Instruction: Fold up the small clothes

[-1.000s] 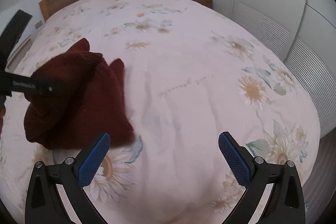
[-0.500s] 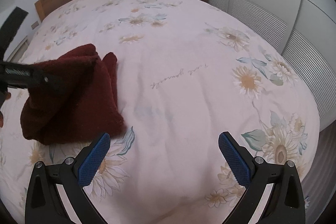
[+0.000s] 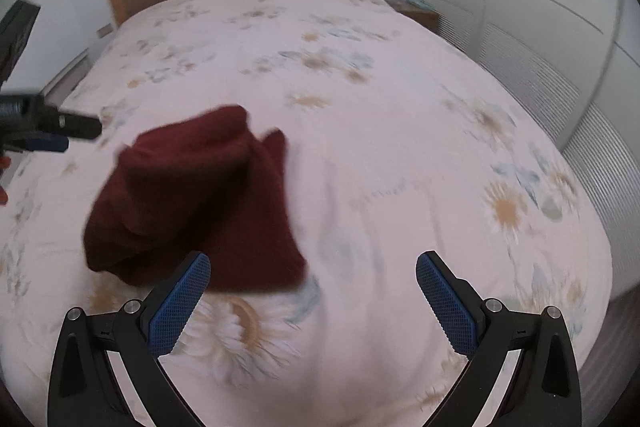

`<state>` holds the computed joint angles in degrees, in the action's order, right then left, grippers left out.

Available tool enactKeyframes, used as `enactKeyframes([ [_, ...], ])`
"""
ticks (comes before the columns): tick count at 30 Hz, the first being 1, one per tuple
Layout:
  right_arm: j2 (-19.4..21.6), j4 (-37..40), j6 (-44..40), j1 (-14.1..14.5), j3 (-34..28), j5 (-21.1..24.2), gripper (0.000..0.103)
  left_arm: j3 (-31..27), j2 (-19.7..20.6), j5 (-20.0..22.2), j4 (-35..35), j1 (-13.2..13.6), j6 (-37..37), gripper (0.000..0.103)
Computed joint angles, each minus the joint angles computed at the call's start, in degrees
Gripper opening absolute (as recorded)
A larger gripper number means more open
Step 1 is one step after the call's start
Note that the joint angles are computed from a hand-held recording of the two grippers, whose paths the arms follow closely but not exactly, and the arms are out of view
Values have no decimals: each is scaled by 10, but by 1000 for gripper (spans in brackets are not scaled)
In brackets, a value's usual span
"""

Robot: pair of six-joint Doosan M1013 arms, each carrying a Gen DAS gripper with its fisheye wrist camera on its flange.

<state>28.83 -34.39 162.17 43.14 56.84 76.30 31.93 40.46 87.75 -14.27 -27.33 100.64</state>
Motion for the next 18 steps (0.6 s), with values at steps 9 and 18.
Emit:
enactKeyframes([
  [9,114,123,-188,-54,-239,62,101,88,-49,-60,47,32,20,102],
  [18,230,267,-218,-91,-412,178,79,198,-104,-117,41,54,29,102],
])
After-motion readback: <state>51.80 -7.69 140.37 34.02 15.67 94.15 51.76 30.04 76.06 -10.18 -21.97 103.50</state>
